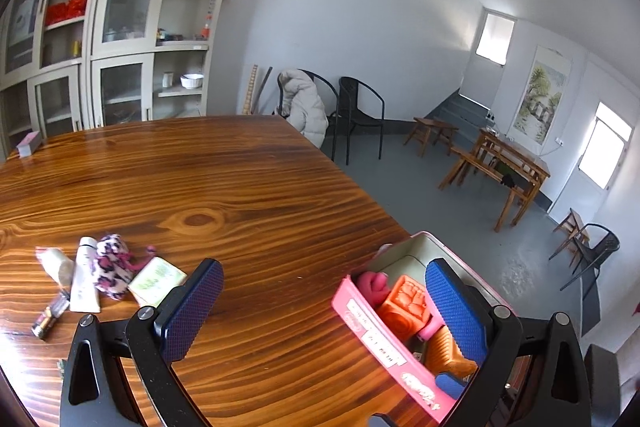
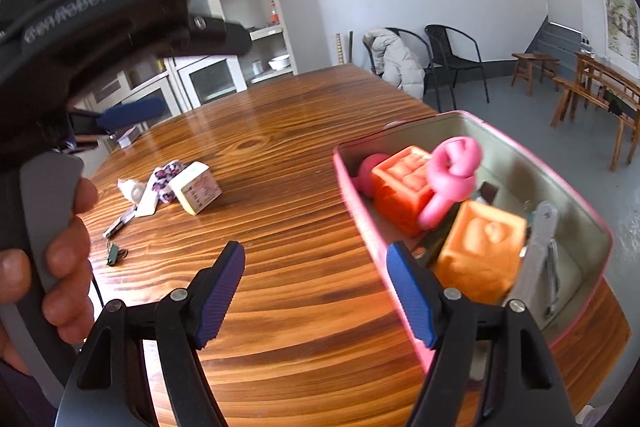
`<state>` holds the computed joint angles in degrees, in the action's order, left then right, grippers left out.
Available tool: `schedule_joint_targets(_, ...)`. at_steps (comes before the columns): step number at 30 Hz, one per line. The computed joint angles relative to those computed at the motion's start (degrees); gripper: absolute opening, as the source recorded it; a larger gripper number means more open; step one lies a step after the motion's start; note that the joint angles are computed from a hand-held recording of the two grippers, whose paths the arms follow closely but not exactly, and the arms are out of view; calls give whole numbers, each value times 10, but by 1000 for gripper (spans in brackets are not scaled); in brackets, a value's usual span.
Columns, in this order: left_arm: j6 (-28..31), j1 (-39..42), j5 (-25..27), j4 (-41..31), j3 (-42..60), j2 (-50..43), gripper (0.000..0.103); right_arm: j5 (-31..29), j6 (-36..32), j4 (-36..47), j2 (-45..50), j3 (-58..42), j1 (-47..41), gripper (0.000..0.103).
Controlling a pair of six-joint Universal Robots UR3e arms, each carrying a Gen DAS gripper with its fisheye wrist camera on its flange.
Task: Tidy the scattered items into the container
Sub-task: 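Move both open grippers back over the table items, then grasp the teal binder clip with the left gripper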
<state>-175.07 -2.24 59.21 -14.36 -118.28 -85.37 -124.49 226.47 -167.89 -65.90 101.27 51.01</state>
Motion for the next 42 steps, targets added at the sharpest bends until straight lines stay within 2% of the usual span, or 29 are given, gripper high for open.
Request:
schedule_joint_targets(4,30,63,-35,-20,-27,43,102,11,-7,12,31,-43,7,77)
schedule_joint_targets(10,116,207,-76,-58,-80,92,102,45,-17,36,84,-114,8,77)
schedule_joint_targets(15,161,301,-31,6,-132,65,102,64,-33,71,129,-186,8,77)
schedule_joint_targets(19,238,387,-46,-12,-153,42,102,87,-46,89,161,-238,2,77)
schedule_joint_targets(22,279,431,-64,-67,-152,35,102,100,-49,107,187,-278,-1,77)
schedule_joint_targets(25,315,453,-77,-89,-167,30,102,117,-55,125,214,-321,-1,77)
schedule_joint_targets(31,394,419,-36,-59,-222,24,102,129,-61,144,244,-365,5,77)
schedule_joint_targets(33,406,402,-22,-40,-237,27,96,131,-57,136,241,-356,5,77)
schedule_joint_targets(35,413,391,-11,-46,-233,17,69,129,-55,130,235,-344,5,77)
schedule_joint_targets(37,409,385,-8,-73,-211,-3,64,130,-51,124,229,-332,3,77)
schedule_joint_targets(40,397,387,-10,-60,-206,-19,64,132,-47,115,225,-322,2,77)
schedule_joint_targets(42,394,388,-14,-55,-206,-22,52,133,-48,112,226,-320,2,77)
